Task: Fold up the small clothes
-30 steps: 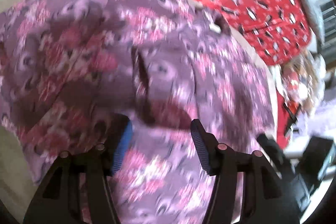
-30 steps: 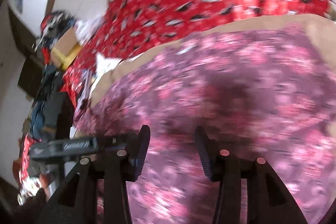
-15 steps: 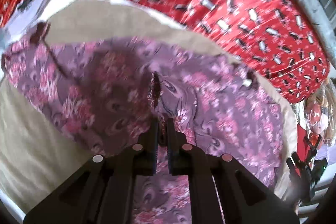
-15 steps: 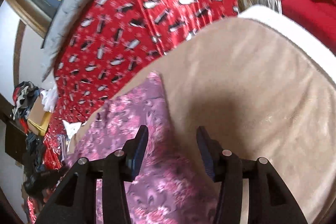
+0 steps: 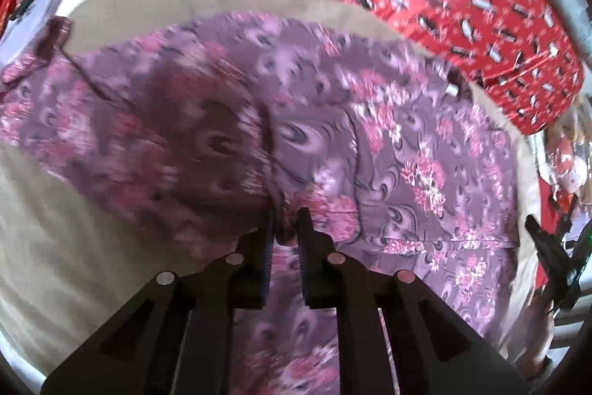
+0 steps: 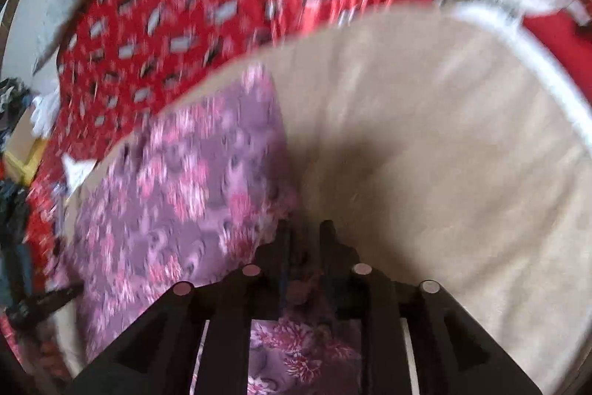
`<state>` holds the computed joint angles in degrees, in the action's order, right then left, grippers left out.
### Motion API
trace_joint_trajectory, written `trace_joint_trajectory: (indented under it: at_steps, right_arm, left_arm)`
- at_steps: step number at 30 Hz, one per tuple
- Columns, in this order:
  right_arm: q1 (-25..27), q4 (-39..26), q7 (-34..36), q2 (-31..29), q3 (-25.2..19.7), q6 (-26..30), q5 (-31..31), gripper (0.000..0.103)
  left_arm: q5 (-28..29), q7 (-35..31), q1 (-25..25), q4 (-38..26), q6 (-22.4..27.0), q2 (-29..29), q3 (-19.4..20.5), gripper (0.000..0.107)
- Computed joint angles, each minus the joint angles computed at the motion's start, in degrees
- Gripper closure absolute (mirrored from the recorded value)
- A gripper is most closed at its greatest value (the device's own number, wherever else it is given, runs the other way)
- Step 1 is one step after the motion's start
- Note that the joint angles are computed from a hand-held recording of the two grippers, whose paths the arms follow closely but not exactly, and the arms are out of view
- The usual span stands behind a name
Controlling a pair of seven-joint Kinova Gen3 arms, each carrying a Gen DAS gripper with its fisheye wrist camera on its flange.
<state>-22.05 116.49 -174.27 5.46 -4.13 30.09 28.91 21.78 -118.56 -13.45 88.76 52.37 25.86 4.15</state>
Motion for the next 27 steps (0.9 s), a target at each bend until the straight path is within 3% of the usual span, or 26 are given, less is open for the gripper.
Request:
trace_joint_trajectory:
  at_steps: [2, 4, 8, 10, 12, 15, 18, 20, 23, 24, 25, 26, 27]
  right_arm:
    - [4.8, -1.4, 2.5, -0.5, -5.3, -2.0, -0.9, 0.076]
    - [8.5, -4.6, 7.2, 2.3, -10.6, -4.2, -3.7, 0.067]
    - [11.9, -14.9, 16.5, 12.2, -21.0, -3.4, -6.7, 0.067]
    - [10.6, -19.9, 20.5, 17.3, -23.8, -3.8, -6.9, 0.067]
    - [8.0, -22.6, 21.5, 20.2, -23.4, -6.1, -7.0, 0.068]
    - [3.8, -27.6, 25.2, 24.7, -20.6, -7.6, -9.9, 0.068]
    - [-0.9, -32.3, 27.2, 29.0, -17.6, -4.2, -11.7, 0.067]
    - [-4.7, -31.7, 25.2, 28.3, -13.3, -5.1, -10.5, 0.064]
    - [-4.8, -31.2, 28.1, 27.9, -12.3, -5.7, -13.8, 0.064]
    - [-4.2, -31.8, 29.2, 28.2, -13.0, -5.3, -14.8, 0.064]
    - [-2.7, -31.7, 30.0, 28.3, -14.5, -5.4, -15.6, 0.064]
    - [-2.1, -32.3, 30.4, 28.6, -15.1, -5.1, -16.2, 0.064]
    - [-1.4, -32.5, 30.4, 28.6, -15.9, -4.9, -16.4, 0.064]
  left_arm:
    - [1.7, -1.5, -3.2, -2.0, 1.5, -0.2, -0.2, 0.097]
    - [2.8, -1.4, -5.2, -4.7, 2.5, 0.6, -1.0, 0.09]
    - [-0.1, 2.9, -8.0, -11.4, 1.4, 2.8, -4.8, 0.076]
    - [-2.7, 5.1, -9.4, -16.0, 1.4, 4.8, -6.2, 0.067]
    - [-5.9, 7.3, -10.4, -21.3, 1.7, 7.9, -7.2, 0.055]
    - [-9.0, 8.8, -12.0, -28.6, 5.2, 12.6, -6.4, 0.054]
    - [-11.1, 8.0, -13.0, -34.7, 9.4, 17.1, -3.8, 0.051]
    - [-12.1, 7.6, -11.2, -35.1, 8.1, 18.6, -4.6, 0.041]
    - [-16.3, 8.8, -7.2, -31.3, 1.4, 18.6, -6.7, 0.04]
    - [-17.6, 9.2, -6.6, -29.8, -0.4, 18.0, -7.0, 0.047]
    - [-18.8, 9.7, -5.7, -29.3, -1.4, 18.1, -7.8, 0.082]
    - [-19.1, 9.9, -5.8, -29.4, -1.4, 18.1, -7.5, 0.101]
    - [-18.5, 10.6, -6.9, -30.0, -0.5, 18.3, -6.2, 0.105]
